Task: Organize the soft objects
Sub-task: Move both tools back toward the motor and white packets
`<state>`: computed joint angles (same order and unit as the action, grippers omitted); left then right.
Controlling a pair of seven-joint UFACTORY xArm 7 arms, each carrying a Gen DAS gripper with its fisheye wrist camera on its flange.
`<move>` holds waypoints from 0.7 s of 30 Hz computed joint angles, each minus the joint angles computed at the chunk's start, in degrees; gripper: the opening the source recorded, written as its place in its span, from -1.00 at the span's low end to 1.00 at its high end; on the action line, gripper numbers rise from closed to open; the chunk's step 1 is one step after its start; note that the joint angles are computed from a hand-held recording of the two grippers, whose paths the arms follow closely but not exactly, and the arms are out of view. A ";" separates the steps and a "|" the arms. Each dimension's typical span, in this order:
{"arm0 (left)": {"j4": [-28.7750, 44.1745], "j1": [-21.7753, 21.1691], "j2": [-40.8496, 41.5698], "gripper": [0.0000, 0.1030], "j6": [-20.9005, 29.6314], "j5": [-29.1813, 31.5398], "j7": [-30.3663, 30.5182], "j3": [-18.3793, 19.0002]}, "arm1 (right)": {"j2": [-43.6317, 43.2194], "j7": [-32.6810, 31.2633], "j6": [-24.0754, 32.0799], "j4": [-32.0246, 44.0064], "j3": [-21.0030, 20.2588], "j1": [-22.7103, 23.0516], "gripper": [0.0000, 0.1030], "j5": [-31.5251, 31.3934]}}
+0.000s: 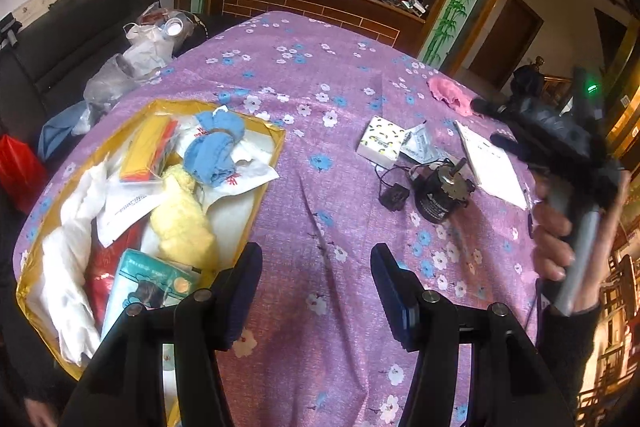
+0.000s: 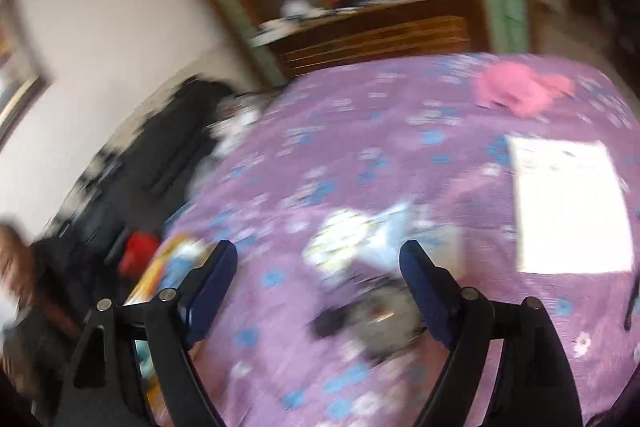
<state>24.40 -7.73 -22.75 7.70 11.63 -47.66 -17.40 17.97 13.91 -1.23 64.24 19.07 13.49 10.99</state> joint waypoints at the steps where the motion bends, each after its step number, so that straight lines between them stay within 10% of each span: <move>1: 0.21 0.04 0.33 0.15 0.16 0.02 0.18 0.17 | 0.95 0.21 -0.08 0.33 -2.30 1.93 0.61 0.89; 21: 11.23 -3.67 15.01 0.15 0.49 1.93 0.55 5.12 | 8.87 1.54 1.54 4.39 0.19 -0.06 0.61 -0.04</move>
<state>35.63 -11.39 -7.74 8.19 13.56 -47.11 -12.28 26.84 15.45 0.30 68.63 19.26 13.43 10.95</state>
